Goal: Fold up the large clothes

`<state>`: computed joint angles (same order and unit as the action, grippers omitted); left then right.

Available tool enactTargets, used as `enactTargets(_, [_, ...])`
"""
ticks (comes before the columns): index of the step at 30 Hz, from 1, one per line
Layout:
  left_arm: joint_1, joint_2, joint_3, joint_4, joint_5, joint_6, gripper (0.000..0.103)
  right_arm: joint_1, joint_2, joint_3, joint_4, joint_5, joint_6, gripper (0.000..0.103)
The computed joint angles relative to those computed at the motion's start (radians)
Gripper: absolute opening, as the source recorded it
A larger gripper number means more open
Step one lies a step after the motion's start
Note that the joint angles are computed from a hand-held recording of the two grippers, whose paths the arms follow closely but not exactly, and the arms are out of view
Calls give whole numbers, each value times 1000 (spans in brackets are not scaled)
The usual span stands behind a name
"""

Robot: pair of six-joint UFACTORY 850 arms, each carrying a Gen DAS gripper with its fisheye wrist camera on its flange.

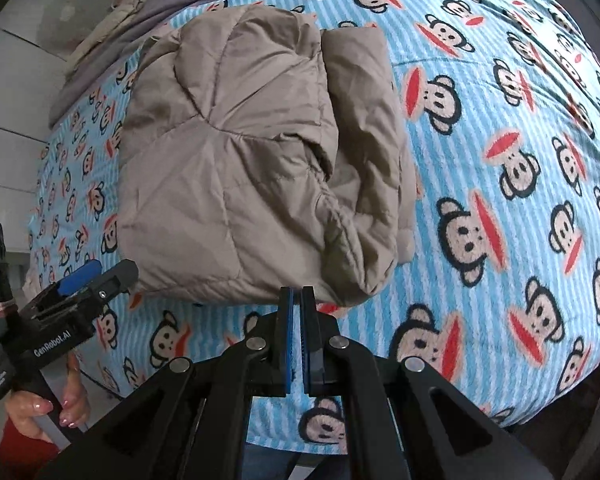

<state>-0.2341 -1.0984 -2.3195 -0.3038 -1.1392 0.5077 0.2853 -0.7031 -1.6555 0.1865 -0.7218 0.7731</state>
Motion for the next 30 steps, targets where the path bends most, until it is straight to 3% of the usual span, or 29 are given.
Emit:
enactTargets(4, [1,-9,-18,2,-13,34,96,14,17,16,-14,11,51,4])
enactTargets(10, [13,52,48,-30,49,50,96,27,54,54,-49,35,94,4])
enactTargets(19, [23,244,325,-35,186,10,96,40,86,72,-63,82,25,4])
enactTargets(25, [13,398,539,-36,292,33,96,63,185,208,-56,148,47,4])
enactTargets(27, [10,438,591,-30,316,32,103,68,218,256,-51,165,53,4])
enactTargets(30, [11,498,663,-34,351,37,103,75,254,301,-66,188,66,4])
